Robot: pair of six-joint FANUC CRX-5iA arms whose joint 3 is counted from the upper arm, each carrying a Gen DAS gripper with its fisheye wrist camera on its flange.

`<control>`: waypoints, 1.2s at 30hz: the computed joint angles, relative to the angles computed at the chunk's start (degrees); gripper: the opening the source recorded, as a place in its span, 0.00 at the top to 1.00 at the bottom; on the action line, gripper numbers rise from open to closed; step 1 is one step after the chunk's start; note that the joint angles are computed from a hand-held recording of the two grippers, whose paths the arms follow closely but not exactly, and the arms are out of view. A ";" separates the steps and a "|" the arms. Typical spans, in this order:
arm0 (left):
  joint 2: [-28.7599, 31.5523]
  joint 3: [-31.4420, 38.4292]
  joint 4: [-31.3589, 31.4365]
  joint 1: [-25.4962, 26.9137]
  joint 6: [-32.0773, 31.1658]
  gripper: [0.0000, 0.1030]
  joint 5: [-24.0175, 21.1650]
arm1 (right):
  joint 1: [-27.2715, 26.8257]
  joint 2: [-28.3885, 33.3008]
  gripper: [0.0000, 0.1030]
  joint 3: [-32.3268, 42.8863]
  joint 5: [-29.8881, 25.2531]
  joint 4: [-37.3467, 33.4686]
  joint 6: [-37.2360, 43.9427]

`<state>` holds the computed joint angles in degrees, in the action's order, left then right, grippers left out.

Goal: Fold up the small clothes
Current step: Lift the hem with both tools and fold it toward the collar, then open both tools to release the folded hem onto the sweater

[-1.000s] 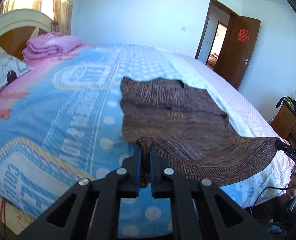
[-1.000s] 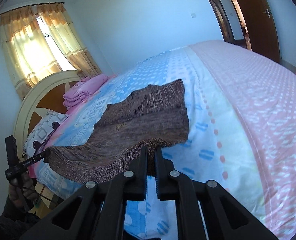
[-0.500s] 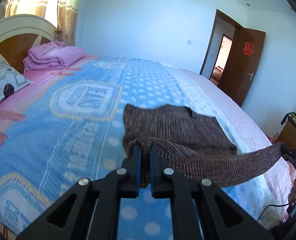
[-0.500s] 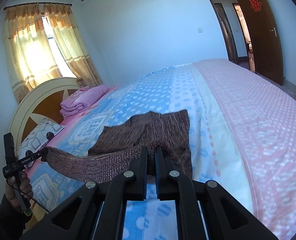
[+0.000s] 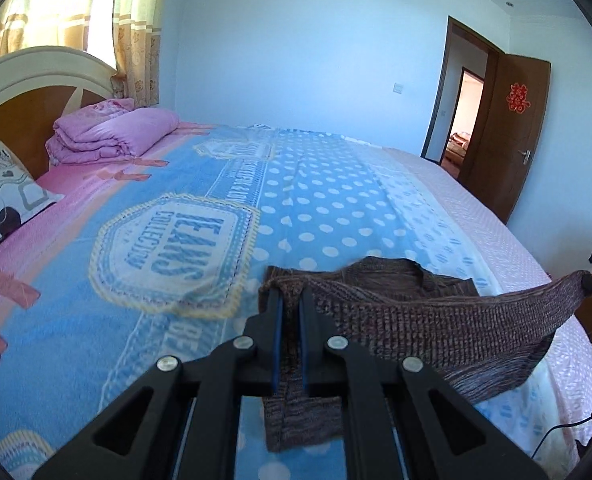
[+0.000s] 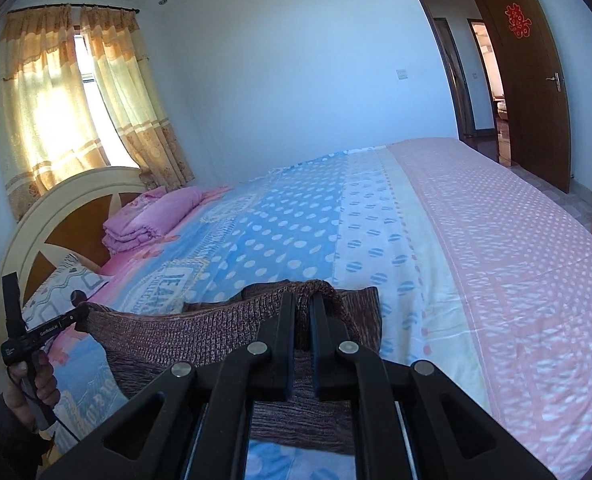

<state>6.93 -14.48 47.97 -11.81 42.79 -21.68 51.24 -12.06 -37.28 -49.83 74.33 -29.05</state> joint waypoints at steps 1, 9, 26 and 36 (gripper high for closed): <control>1.30 1.87 -2.74 0.00 2.08 0.92 -0.29 | -1.43 0.77 0.95 0.36 1.22 -0.60 0.59; 14.42 20.48 -28.11 -2.10 21.66 0.92 -6.03 | -10.64 8.15 0.95 4.14 9.27 -8.68 6.05; 15.97 22.32 -54.96 -7.07 30.71 0.06 -4.29 | -10.25 27.47 0.29 20.97 -2.93 -27.40 41.25; 30.09 48.53 -87.78 -15.54 55.54 0.04 -19.96 | -14.35 37.32 0.29 33.68 -11.23 -23.00 47.64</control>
<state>37.03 34.05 -39.81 -27.35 98.33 -41.64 36.90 25.27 -3.59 -61.07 51.33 18.58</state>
